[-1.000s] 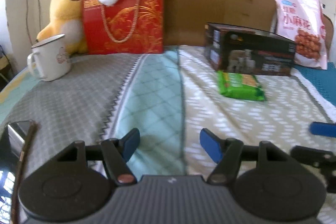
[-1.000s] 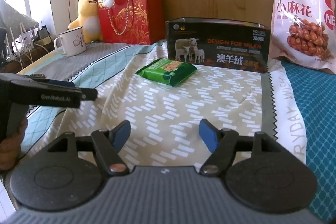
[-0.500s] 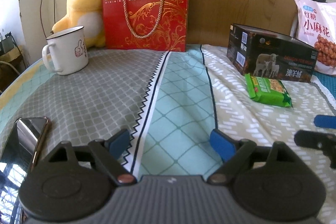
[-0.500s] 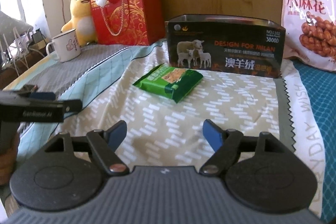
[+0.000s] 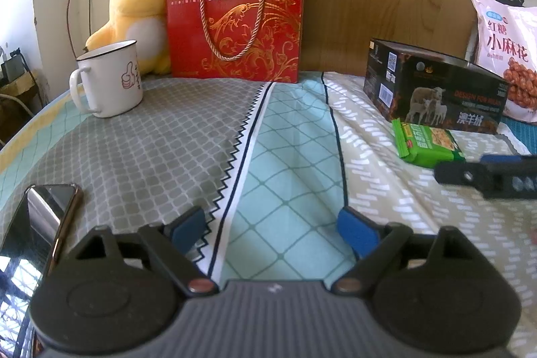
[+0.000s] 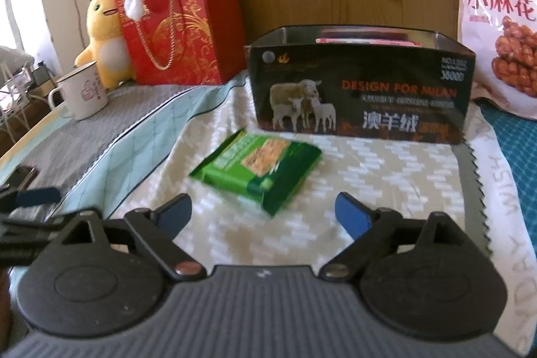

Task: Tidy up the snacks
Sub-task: 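Close the right tool on the green cracker packet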

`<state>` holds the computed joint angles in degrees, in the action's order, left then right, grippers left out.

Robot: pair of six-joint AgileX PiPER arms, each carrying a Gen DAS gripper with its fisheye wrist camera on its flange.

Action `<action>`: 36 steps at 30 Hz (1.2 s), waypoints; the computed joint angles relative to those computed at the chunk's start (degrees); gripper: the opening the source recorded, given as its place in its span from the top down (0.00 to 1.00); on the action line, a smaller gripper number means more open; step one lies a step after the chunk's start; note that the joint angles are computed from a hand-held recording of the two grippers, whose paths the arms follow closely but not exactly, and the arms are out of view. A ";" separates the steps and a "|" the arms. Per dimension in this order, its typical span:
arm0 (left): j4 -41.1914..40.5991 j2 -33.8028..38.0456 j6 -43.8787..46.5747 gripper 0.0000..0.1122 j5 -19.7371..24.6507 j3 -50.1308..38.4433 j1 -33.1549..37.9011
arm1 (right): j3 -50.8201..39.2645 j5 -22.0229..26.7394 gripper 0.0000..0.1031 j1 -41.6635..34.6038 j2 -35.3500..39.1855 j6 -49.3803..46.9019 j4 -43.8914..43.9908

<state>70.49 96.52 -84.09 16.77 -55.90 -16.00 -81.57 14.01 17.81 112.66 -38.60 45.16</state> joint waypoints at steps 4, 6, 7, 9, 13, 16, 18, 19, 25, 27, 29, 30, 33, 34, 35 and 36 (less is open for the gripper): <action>0.28 -0.07 -0.44 0.19 -0.42 0.14 0.18 | -6.52 1.08 0.08 0.80 3.94 12.49 -12.22; 0.50 -0.12 -0.88 0.19 -0.71 0.23 0.33 | -9.19 1.63 0.08 0.99 5.48 16.15 -15.39; 0.63 -0.14 -1.12 0.19 -0.86 0.27 0.39 | -10.76 2.29 0.08 1.10 6.37 17.81 -16.89; 0.65 -0.19 -1.34 0.18 -1.18 0.34 0.53 | -13.49 3.81 0.07 1.30 7.88 19.89 -19.06; 0.24 -0.11 -1.05 0.17 -1.19 0.19 0.53 | -17.98 6.40 0.07 2.03 10.28 22.72 -23.65; 0.02 -0.04 -0.75 0.17 -1.26 0.10 0.61 | -17.99 6.83 0.20 1.63 10.45 15.48 -18.07; -0.12 -0.05 -0.56 0.17 -1.35 0.10 0.67 | -17.25 6.41 0.23 1.59 10.11 12.25 -15.64; -0.33 -0.02 -0.35 0.16 -1.42 0.04 0.70 | -16.91 6.20 0.23 1.55 9.93 11.77 -15.20; -0.10 -0.07 -0.71 0.16 -1.69 0.18 0.79 | -11.86 6.46 0.24 -0.12 6.91 0.13 -5.69; -0.75 0.00 0.07 0.15 -1.84 0.04 0.90 | -7.52 6.21 0.24 -1.25 4.37 -7.16 0.13; -0.87 0.00 0.22 0.14 -1.94 0.05 0.95 | -2.05 6.11 0.24 -2.75 1.08 -16.06 7.54; -1.16 0.03 0.59 0.14 -1.95 0.01 0.97 | 1.00 6.44 0.24 -3.70 -0.83 -20.76 11.53; -1.62 0.19 1.30 0.14 -1.48 -0.18 0.74 | 9.22 8.38 0.23 -6.83 -6.29 -32.39 20.19; -1.70 0.24 1.47 0.14 -1.22 -0.25 0.60 | 12.16 9.53 0.23 -8.17 -8.41 -36.06 22.34; -1.97 0.36 1.90 0.14 -0.86 -0.42 0.44 | 14.42 10.26 0.23 -9.23 -10.10 -38.90 24.08; -2.28 0.51 2.37 0.14 -0.38 -0.61 0.20 | 16.52 11.71 0.23 -10.56 -11.89 -40.01 23.97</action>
